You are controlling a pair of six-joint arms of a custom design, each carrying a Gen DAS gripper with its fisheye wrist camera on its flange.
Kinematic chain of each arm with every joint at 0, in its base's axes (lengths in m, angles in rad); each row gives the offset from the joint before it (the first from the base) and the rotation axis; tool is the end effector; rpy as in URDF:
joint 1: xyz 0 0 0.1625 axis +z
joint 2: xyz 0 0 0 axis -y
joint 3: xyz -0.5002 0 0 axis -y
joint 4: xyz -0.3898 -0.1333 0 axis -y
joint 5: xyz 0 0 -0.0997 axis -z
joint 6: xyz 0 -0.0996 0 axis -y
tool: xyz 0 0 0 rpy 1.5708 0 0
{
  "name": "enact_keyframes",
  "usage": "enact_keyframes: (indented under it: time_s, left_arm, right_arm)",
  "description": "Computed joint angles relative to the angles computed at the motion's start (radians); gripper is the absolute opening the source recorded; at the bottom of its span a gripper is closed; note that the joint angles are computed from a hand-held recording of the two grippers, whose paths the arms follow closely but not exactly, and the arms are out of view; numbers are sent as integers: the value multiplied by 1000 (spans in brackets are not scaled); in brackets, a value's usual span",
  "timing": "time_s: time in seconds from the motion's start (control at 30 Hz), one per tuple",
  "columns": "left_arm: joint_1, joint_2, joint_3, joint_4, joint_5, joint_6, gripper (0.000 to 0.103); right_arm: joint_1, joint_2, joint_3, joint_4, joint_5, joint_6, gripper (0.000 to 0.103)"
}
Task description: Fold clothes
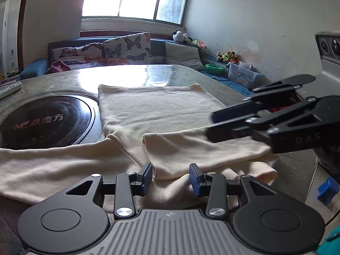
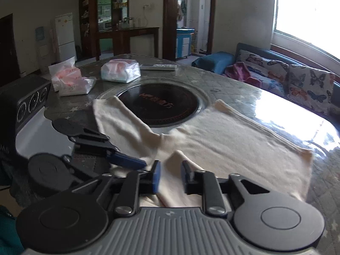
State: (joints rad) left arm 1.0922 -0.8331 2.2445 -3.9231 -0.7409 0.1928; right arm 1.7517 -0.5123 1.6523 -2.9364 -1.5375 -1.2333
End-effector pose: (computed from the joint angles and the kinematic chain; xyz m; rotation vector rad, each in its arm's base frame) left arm -0.0519 -0.5491 0.1888 0.2557 2.2080 -1.2278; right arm 0.2636 -0.6819 -0.0212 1.9792 -2.3074 0.3232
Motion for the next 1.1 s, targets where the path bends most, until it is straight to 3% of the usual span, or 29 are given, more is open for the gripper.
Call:
enact_keyframes:
  time_s: [0.2, 0.33, 0.57, 0.83, 0.9, 1.1]
  left_arm:
    - [-5, -3, -7, -6, 35, 3, 41]
    - [12, -7, -37, 51, 35, -9, 39]
    - [16, 14, -65, 56, 47, 48, 6]
    - [0, 17, -68, 29, 75, 83, 3]
    - [-1, 15, -66, 36, 88, 70, 3]
    - [-2, 4, -58, 51, 102, 48, 3]
  right_arm:
    - [-48, -37, 47, -147, -117, 25, 39]
    - [-80, -47, 72, -221, -183, 49, 40]
    - [-120, -83, 82, -195, -135, 123, 44]
    - [-117, -48, 26, -227, -42, 198, 37]
    - [-111, -26, -3, -218, -34, 202, 27]
    - [-102, 33, -78, -169, -52, 182, 21]
